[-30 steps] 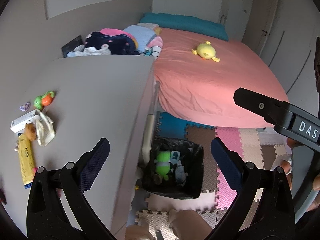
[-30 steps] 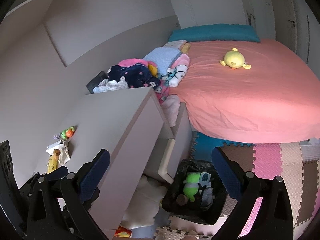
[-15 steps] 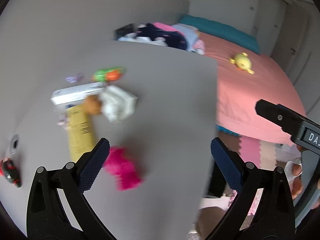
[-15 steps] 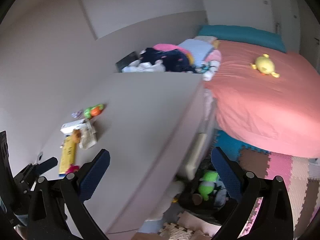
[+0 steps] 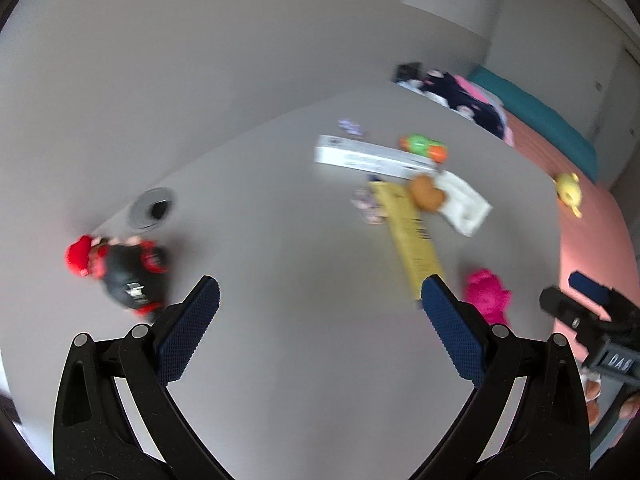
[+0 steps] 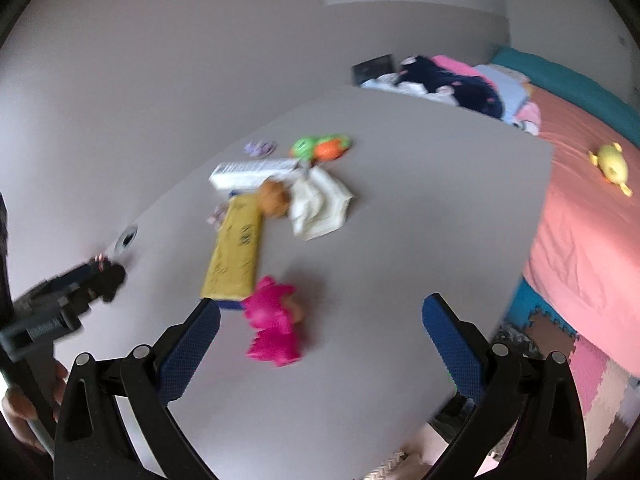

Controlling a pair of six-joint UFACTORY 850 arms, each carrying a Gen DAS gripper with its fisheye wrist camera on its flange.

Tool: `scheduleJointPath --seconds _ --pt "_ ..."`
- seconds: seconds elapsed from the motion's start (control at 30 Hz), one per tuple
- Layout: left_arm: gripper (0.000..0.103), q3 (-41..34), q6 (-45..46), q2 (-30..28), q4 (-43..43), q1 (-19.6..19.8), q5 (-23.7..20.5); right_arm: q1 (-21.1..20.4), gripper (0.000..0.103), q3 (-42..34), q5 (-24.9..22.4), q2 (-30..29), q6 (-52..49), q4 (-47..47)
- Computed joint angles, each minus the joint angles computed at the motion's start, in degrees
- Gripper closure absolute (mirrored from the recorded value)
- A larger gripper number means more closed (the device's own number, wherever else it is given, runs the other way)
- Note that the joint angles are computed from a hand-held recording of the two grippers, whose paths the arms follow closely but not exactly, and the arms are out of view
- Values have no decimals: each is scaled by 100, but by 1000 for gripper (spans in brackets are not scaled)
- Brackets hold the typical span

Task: Collect trash
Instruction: 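Move both open tools back over the desk, then grasp the black-and-red doll with the left tool while the right tool grasps the magenta toy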

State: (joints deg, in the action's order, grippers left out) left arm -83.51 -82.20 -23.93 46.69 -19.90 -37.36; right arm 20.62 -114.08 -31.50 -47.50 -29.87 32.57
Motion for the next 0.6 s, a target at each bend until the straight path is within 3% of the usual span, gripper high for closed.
scheduleJointPath --seconds 0.1,0.17,0.33,0.37,0.5,0.6 --pt "5 288 -293 205 80 100 -89 116 2 -27 -2 -68 187 -278" --pt "5 464 -471 324 68 206 -151 178 8 -71 -26 -132 336 -517" --pt "5 839 -1258 577 35 489 -371 268 37 -439 -275 -437 894 -1145" --pt "5 908 -1388 622 10 541 -378 280 38 -513 -315 -497 975 -1249" --pt "5 1070 -1587 704 -351 814 -190 312 41 -659 -368 -621 1189 -1546" --pt "5 1105 -1596 673 -704 1047 137 351 53 -774 -400 -702 1330 -1801"
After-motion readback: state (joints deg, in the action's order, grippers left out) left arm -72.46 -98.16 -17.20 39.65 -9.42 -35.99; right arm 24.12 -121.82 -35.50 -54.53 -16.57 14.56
